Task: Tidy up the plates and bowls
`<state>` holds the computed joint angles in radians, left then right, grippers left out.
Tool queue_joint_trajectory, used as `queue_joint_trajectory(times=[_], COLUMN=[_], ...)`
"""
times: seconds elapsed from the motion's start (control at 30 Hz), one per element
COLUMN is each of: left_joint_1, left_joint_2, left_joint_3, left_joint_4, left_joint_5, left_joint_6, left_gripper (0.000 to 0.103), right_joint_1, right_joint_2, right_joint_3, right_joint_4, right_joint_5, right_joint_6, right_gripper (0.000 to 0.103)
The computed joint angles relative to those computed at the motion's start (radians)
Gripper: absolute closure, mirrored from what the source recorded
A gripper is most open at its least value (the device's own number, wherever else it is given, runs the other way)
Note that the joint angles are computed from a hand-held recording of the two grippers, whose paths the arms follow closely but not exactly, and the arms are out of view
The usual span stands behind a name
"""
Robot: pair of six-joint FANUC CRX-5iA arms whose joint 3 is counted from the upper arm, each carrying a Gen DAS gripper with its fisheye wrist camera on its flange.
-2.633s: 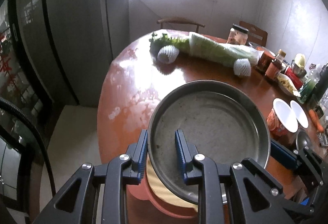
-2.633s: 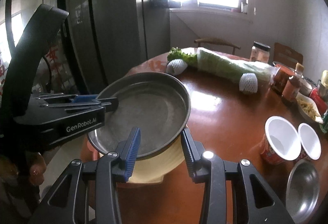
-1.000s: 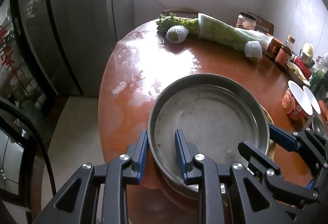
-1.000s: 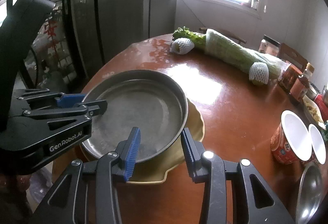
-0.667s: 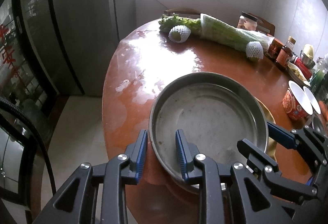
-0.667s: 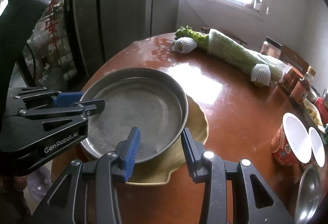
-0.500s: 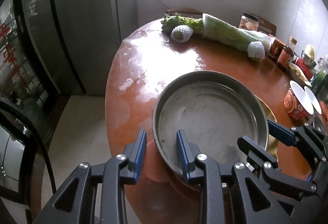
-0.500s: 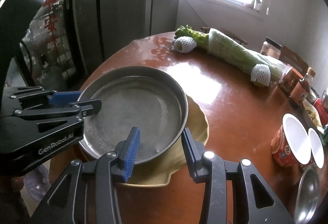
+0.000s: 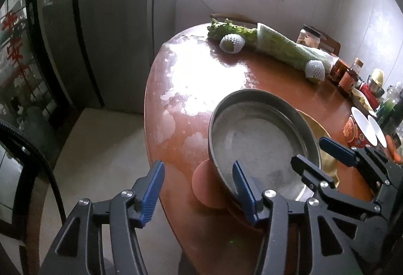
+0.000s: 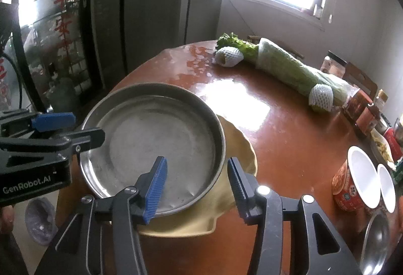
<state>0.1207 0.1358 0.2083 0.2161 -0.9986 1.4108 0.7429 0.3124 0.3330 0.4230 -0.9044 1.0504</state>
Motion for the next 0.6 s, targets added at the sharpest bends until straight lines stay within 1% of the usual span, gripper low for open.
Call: queue_joint_trajectory(times=[0.1, 0.2, 0.27, 0.4, 0.6], left_joint_1=[0.006, 0.014, 0.010, 0.006, -0.003], left_joint_2=[-0.008, 0.010, 0.027, 0.047, 0.063], left_joint_3=[-0.021, -0.027, -0.014, -0.008, 0.005], left_joint_4=[0.027, 0.088, 0.090, 0.119, 0.128], left_joint_5=[0.004, -0.023, -0.035, -0.041, -0.048], left_joint_6=[-0.012, -0.044, -0.032, -0.038, -0.035], left_gripper=[0.042, 0.041, 0.041, 0.041, 0.042], right_joint_1=[-0.004, -0.002, 0.000, -0.002, -0.003], right_joint_2=[-0.008, -0.011, -0.012, -0.024, -0.040], right_joint_3=[-0.005, -0.010, -0.013, -0.027, -0.050], right_joint_4=[-0.009, -0.002, 0.004, 0.007, 0.026], right_joint_5=[0.011, 0.011, 0.006, 0.019, 0.035], right_joint_6=[0.000, -0.006, -0.014, -0.013, -0.029], right_gripper=[0.048, 0.048, 0.048, 0.048, 0.047])
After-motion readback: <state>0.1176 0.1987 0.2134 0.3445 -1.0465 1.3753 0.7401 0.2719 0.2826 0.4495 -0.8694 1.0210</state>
